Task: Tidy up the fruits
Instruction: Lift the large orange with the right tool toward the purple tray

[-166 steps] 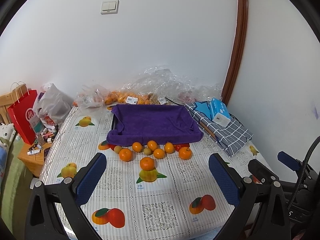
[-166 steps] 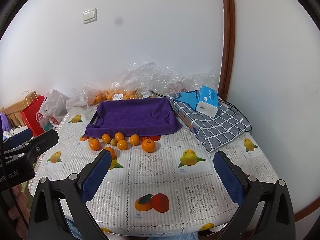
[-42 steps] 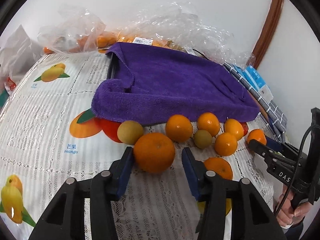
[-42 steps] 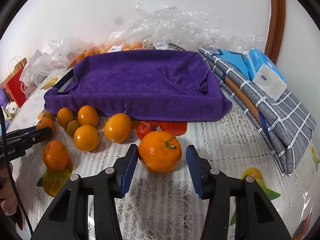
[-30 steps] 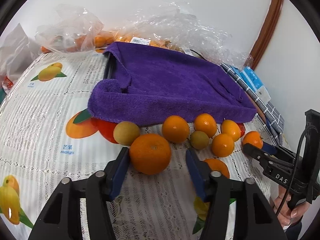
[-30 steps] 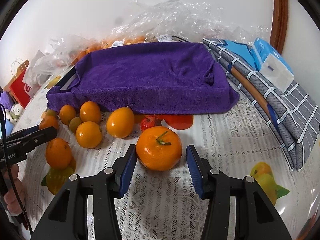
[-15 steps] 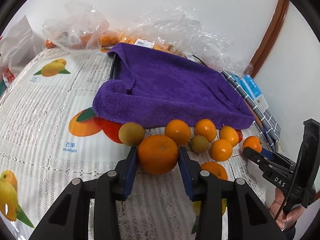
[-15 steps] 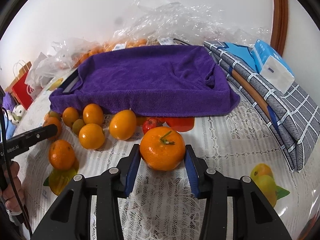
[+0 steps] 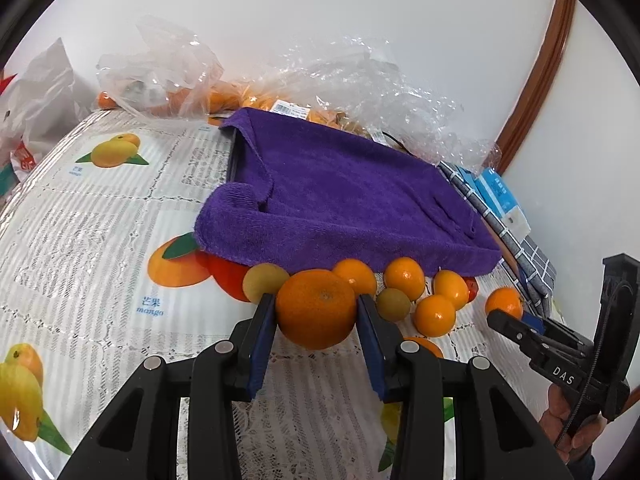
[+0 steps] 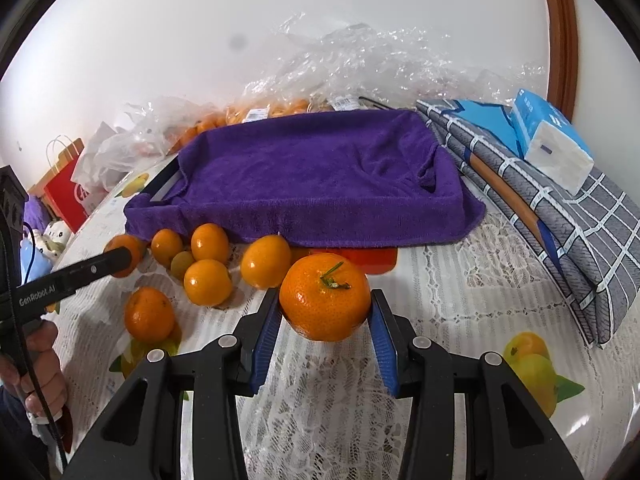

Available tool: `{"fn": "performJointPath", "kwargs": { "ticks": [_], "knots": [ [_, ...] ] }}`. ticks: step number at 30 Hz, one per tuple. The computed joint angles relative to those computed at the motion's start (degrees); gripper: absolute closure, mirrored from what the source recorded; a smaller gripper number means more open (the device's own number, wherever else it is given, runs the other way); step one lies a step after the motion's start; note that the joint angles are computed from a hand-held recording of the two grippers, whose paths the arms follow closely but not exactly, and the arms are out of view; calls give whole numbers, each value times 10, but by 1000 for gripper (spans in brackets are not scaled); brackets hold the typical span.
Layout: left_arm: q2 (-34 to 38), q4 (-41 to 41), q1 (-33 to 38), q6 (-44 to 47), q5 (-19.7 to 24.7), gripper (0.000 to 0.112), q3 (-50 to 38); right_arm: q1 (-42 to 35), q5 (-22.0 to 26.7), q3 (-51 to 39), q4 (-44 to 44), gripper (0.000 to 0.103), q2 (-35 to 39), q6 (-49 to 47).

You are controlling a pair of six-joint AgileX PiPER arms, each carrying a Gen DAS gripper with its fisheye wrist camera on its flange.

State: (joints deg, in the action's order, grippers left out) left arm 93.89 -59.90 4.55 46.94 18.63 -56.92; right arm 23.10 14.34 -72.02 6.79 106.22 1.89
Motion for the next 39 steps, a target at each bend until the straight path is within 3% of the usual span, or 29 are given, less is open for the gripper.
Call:
{"fn": "performJointPath", "kwargs": {
  "ticks": [7, 18, 25, 27, 32, 39],
  "knots": [
    [-11, 23, -13, -25, -38, 74, 10, 13, 46, -20, -57, 60, 6, 70],
    [-38, 45, -31, -49, -103, 74, 35, 26, 47, 16, 19, 60, -71, 70],
    [-52, -46, -35, 33, -120, 74, 51, 9, 47, 31, 33, 60, -120, 112],
    [-55, -43, -38, 28, -127, 74, 55, 9, 58, 25, 3, 59, -123, 141],
    [-63, -181, -39, 168, -128, 74, 64, 7, 83, 17, -56, 60, -132, 195],
    [-64, -240, -26, 215, -110, 74, 66, 12, 87, 25, -139, 60, -146, 255]
  ]
}}
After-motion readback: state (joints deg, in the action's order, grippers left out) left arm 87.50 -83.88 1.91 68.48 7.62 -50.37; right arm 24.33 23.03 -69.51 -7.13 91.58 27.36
